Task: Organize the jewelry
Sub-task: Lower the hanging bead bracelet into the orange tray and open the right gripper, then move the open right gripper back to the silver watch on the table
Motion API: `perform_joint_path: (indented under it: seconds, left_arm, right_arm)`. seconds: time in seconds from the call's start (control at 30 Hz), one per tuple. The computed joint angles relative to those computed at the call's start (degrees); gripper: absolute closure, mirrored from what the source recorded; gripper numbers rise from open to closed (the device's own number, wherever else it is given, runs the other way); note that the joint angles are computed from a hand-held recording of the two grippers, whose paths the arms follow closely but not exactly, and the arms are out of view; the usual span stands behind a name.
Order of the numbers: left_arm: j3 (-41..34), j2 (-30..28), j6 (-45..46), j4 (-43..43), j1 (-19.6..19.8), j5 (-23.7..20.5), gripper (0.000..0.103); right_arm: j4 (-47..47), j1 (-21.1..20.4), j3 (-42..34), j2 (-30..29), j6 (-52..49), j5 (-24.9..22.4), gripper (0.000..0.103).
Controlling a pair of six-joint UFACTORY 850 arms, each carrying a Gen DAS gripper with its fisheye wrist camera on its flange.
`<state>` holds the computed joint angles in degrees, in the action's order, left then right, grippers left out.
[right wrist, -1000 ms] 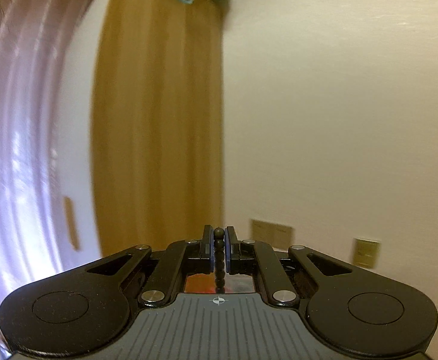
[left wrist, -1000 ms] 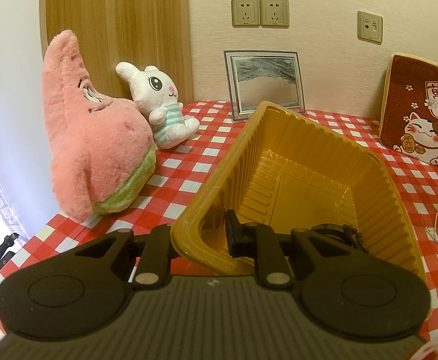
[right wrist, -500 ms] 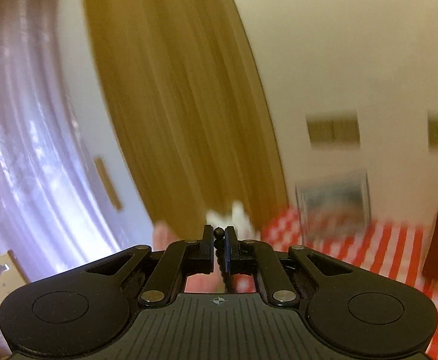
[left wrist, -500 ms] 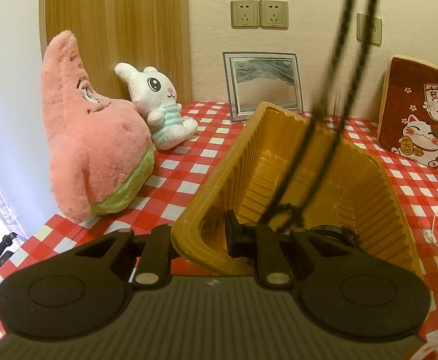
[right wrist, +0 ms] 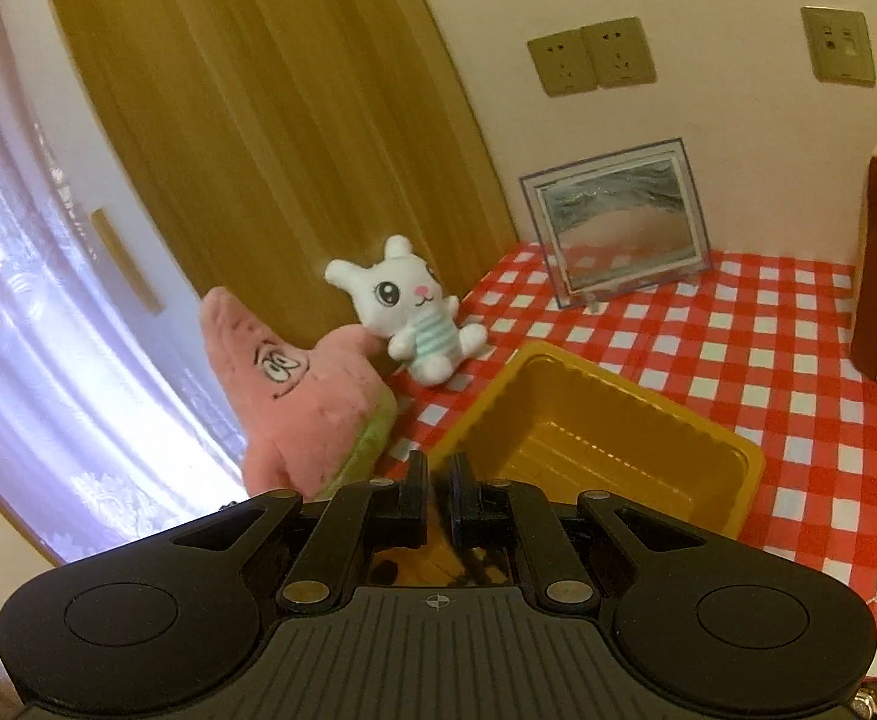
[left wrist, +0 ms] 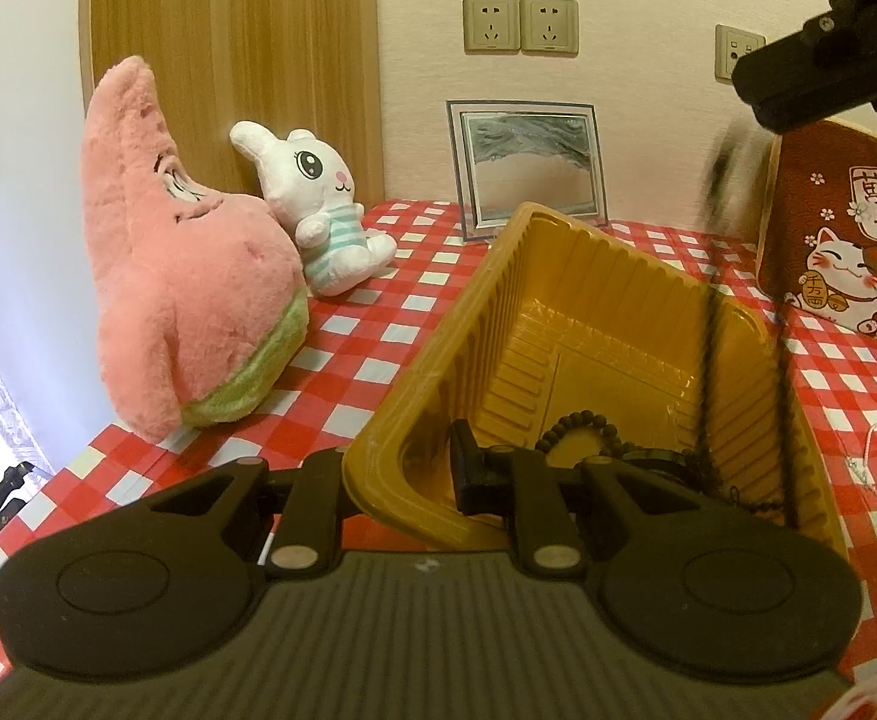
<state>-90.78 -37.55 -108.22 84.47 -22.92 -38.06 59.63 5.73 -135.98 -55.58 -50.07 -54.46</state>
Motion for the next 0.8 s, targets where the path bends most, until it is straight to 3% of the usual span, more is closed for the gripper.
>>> perform_joint_path:
  seconds: [0.03, 0.07, 0.13, 0.27, 0.57, 0.8]
  left_arm:
    - [0.1, 0.0, 0.0, 0.0, 0.1, 0.1, 0.087]
    - [0.0, 0.0, 0.1, 0.0, 0.1, 0.2, 0.087]
    - [0.1, 0.0, 0.1, -0.2, 0.2, 0.3, 0.087]
    - [0.1, 0.1, 0.1, -0.2, 0.2, 0.4, 0.087]
    - [0.1, 0.1, 0.1, -0.3, 0.2, 0.4, 0.087]
    - [0.1, 0.1, 0.5, -0.7, 0.2, 0.4, 0.087]
  right_arm:
    - [0.0, -0.1, -0.2, -0.1, 0.3, 0.1, 0.089]
    - [0.0, -0.2, -0.4, 0.0, 0.7, 0.3, 0.071]
    - [2.1, -0.8, 2.4, 1.7, -0.9, 2.0, 0.049]
    - [3.9, -2.1, 5.9, 4.1, -1.9, 4.3, 0.048]
    - [3.5, -6.4, 24.0, 14.4, -5.0, 13.6, 0.048]
    - [-7.2, -8.8, 37.3, 21.3, -2.0, 20.3, 0.048]
